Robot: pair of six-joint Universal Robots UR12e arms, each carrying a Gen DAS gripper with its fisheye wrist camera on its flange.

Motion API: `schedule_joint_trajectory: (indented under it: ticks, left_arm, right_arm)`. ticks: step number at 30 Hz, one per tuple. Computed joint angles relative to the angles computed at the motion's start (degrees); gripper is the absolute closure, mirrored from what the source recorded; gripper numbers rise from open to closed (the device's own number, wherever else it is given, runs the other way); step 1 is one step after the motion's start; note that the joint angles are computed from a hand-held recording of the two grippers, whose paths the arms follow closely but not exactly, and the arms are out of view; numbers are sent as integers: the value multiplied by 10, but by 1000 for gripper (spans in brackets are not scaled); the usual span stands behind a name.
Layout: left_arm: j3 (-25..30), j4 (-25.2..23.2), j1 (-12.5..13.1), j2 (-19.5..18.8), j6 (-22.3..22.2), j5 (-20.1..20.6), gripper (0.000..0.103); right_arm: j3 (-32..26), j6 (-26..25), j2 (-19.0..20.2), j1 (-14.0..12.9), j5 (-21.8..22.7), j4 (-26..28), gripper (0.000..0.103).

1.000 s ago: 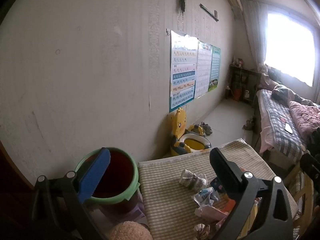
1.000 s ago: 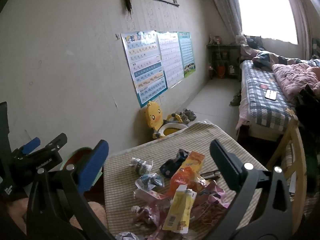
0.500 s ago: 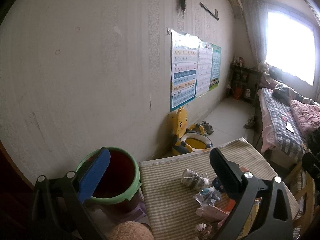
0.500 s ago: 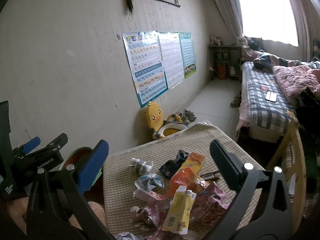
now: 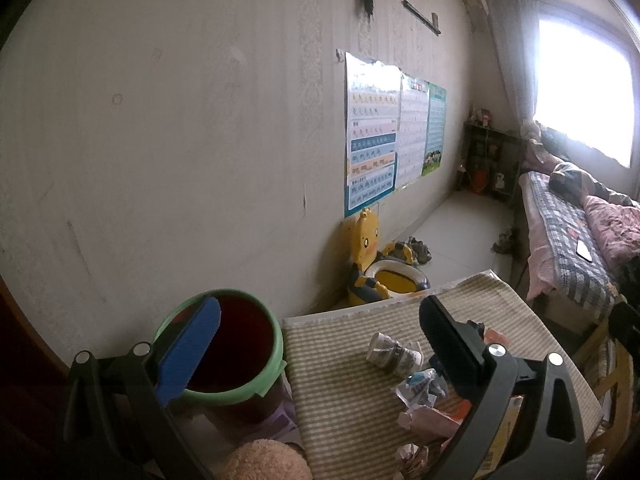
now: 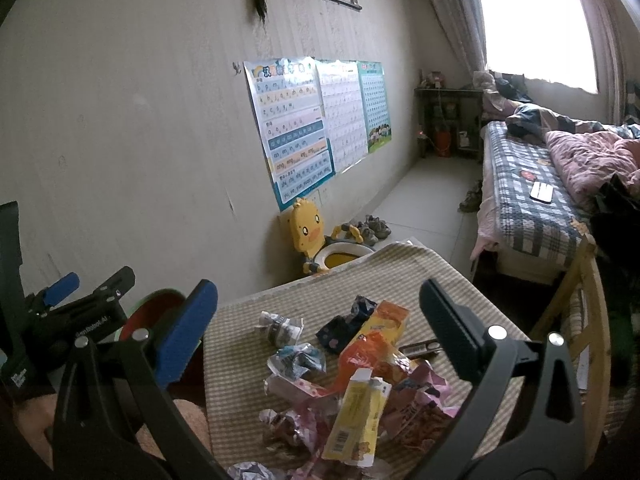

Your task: Collect trash

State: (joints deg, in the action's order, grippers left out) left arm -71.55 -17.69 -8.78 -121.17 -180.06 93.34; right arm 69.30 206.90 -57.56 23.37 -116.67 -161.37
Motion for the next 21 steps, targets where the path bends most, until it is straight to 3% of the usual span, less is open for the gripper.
schedule_joint_trajectory:
  ticks: [21]
  left_arm:
    - [0, -6, -2, 1, 1, 6, 8]
  right_arm:
    - [5, 5, -4, -1, -7, 2, 3]
